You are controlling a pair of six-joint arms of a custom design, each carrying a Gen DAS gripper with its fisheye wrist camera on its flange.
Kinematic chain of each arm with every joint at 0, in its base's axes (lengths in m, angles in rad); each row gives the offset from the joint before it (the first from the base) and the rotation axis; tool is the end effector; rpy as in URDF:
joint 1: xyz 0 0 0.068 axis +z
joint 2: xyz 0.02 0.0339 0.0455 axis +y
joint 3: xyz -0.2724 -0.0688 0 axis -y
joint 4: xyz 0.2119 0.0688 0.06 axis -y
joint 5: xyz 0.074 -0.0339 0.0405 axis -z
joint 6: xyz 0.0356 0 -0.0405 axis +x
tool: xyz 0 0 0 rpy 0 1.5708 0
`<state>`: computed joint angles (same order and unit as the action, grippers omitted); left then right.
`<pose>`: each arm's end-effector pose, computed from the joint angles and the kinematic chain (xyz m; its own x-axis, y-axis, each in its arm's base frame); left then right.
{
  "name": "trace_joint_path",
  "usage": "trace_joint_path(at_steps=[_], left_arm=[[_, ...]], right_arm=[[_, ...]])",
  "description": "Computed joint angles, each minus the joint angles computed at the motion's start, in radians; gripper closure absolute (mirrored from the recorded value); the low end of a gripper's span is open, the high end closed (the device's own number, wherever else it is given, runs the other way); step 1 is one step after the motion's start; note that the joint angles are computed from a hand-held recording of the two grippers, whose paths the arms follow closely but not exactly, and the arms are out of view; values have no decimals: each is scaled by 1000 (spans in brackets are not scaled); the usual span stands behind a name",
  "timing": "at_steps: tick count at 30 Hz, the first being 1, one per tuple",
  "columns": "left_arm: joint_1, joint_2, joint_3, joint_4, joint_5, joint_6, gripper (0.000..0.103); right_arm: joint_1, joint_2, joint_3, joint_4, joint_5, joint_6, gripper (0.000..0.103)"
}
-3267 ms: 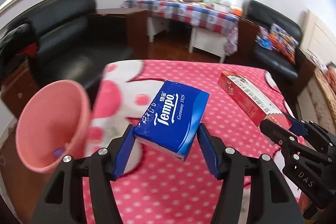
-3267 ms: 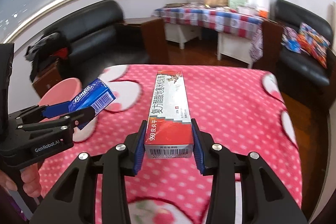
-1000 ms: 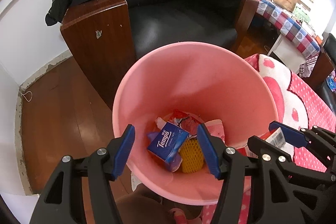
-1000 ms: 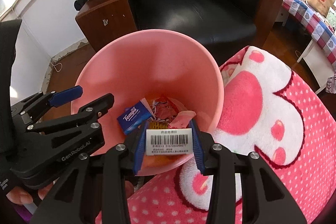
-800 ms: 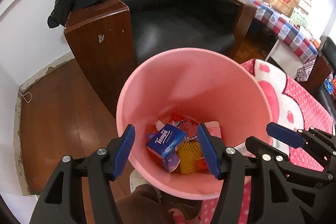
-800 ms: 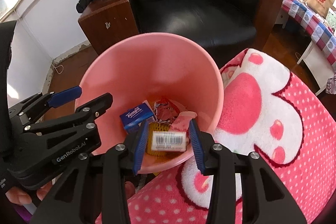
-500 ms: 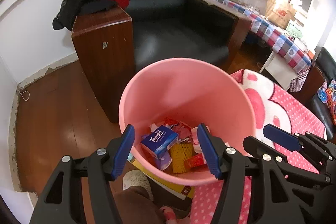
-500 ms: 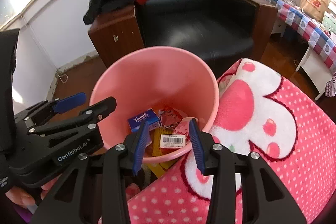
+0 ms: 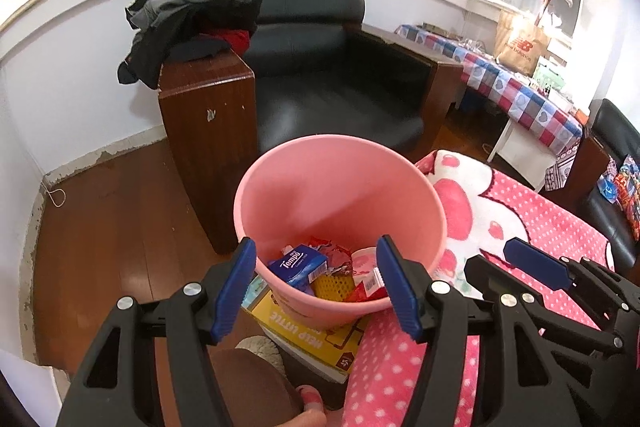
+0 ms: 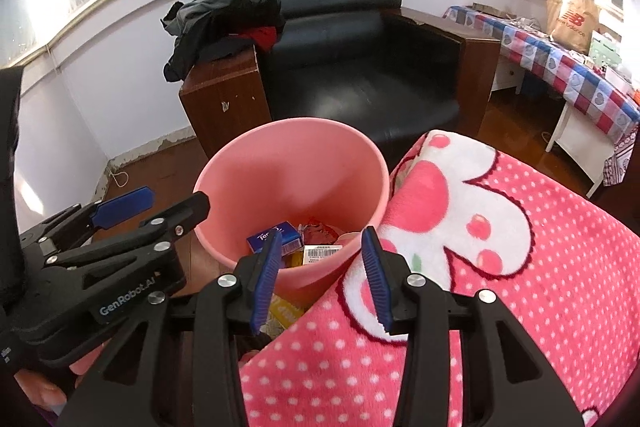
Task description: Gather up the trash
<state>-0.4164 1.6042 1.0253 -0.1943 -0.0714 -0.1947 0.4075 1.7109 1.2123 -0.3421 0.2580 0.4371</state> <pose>0.2916 -0.1262 0.2436 -0.6957 0.0967 -0.7118 0.2264 0.9699 -0.0896 0.3205 0.1284 0.2538 -0.7159 0.1368 -0.6847 0.0840 0.9904 0.1101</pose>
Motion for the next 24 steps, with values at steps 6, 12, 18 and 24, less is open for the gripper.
trace_joint_path(at_steps=[6, 12, 18, 24], left_arm=[[-13, -87, -77, 26, -23, -23, 42], [-35, -165, -137, 32, -47, -26, 43], [-45, -226, -176, 22, -59, -23, 43], [-61, -280, -215, 21, -79, -31, 43]], right_arm=[[32, -54, -70, 34, 60, 21, 50], [77, -93, -115, 47, 135, 41, 50], [111, -129, -158, 67, 178, 80, 50], [146, -155, -184, 72, 225, 93, 50]])
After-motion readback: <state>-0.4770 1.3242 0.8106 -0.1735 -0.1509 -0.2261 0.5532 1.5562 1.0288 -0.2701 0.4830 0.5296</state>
